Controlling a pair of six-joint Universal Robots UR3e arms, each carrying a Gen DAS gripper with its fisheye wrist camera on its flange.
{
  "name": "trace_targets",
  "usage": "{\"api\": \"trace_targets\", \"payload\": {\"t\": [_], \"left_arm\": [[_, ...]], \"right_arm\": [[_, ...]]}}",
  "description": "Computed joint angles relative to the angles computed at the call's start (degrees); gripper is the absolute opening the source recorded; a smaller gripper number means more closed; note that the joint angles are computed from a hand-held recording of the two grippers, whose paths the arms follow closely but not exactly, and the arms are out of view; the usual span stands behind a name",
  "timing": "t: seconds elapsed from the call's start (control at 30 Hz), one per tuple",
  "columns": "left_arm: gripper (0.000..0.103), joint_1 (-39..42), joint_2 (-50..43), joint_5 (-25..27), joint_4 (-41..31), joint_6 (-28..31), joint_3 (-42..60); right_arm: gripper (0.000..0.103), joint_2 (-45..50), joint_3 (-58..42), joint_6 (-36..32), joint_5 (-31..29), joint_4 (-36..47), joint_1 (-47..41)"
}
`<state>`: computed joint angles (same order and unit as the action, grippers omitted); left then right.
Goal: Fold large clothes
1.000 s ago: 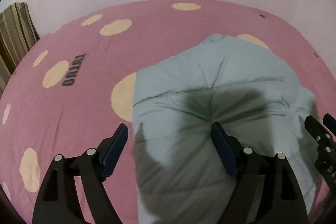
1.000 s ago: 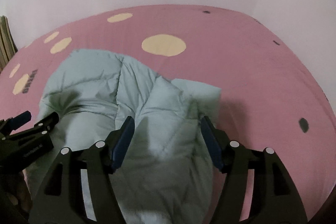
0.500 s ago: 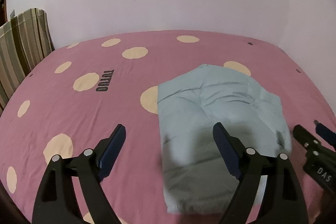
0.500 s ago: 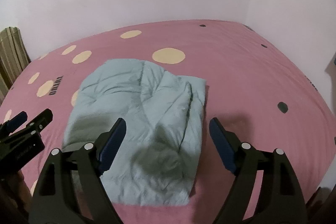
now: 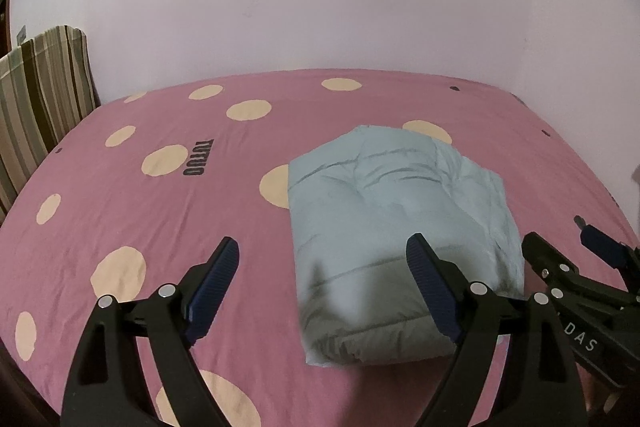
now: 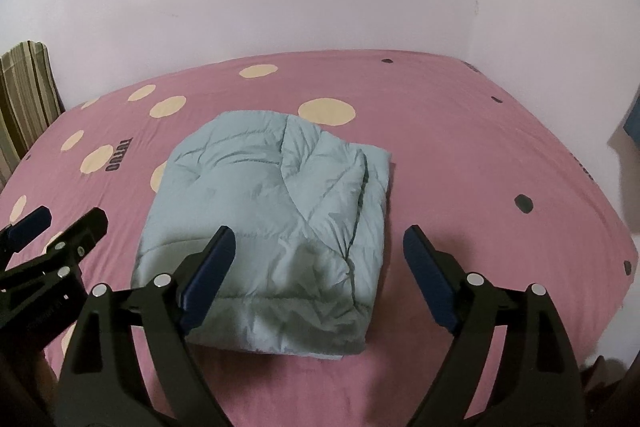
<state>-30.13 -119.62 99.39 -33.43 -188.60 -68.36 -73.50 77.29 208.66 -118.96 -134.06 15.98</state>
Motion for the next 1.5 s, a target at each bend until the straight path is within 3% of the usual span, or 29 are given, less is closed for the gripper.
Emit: {"api": "trace_targets", "payload": {"t": [1.5], "left_arm": [[0.084, -0.44, 1.70, 0.83, 0.99, -0.43, -2.72]], "right_arm": [[0.086, 0.64, -2.25, 0.32, -2.07, 0.79, 2.85]]}}
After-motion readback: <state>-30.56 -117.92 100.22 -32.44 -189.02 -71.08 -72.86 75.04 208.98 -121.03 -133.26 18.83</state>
